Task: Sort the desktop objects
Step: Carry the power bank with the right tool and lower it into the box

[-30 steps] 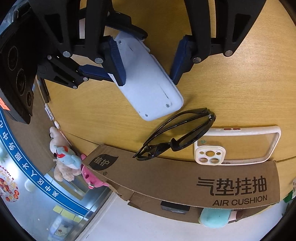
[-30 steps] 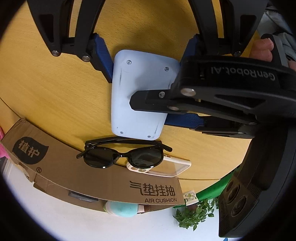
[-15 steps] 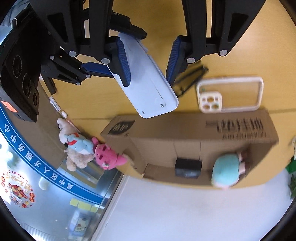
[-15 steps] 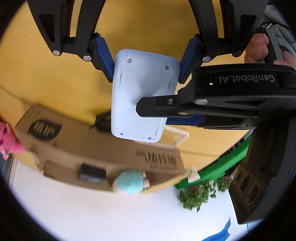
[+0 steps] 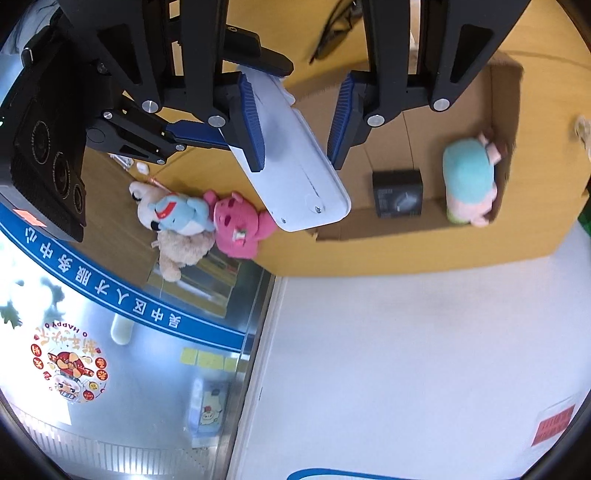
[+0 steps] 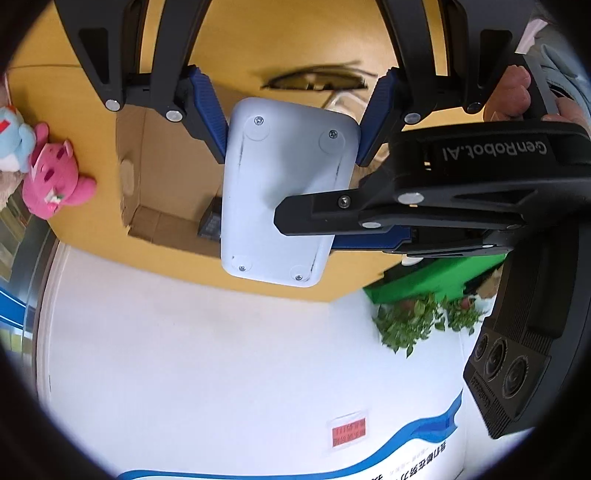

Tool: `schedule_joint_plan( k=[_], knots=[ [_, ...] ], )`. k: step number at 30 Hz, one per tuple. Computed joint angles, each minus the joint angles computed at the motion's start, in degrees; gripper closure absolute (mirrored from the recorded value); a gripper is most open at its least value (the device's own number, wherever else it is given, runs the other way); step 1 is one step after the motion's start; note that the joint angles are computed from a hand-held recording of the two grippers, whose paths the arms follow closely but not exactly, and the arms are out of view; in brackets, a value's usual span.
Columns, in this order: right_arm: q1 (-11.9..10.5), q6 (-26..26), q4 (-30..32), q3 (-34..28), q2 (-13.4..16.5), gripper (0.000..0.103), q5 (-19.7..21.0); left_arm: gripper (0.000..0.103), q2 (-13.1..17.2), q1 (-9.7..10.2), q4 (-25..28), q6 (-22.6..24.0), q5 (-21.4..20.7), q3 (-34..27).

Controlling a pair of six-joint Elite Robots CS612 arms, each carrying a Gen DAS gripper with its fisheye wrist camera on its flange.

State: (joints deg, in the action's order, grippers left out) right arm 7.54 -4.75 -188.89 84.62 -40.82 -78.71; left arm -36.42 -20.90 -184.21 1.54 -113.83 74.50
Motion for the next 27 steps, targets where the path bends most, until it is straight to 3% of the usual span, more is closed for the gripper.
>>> schedule_joint_plan(
  k=[10, 16, 21, 27],
  knots=[
    [-1.77, 1.36, 3.48, -8.7, 1.43, 0.036, 1.72, 0.071, 2.69, -0.48, 6.29, 3.21, 0.59, -12.26],
    [-2.72, 2.17, 8.92, -15.79, 3.52, 0.036, 2.19, 0.071, 6.65, -0.85, 16.04, 4.17, 0.87, -23.96],
    [-3.67, 2.87, 12.76, -20.87, 5.56, 0.036, 3.34, 0.071, 11.27, -1.04, 22.72, 5.02, 0.3, -34.01],
    [-4.65, 3.72, 18.89, -27.24, 9.16, 0.036, 3.87, 0.071, 21.75, -0.79, 34.9, 3.42, -2.72, -53.12]
  ],
)
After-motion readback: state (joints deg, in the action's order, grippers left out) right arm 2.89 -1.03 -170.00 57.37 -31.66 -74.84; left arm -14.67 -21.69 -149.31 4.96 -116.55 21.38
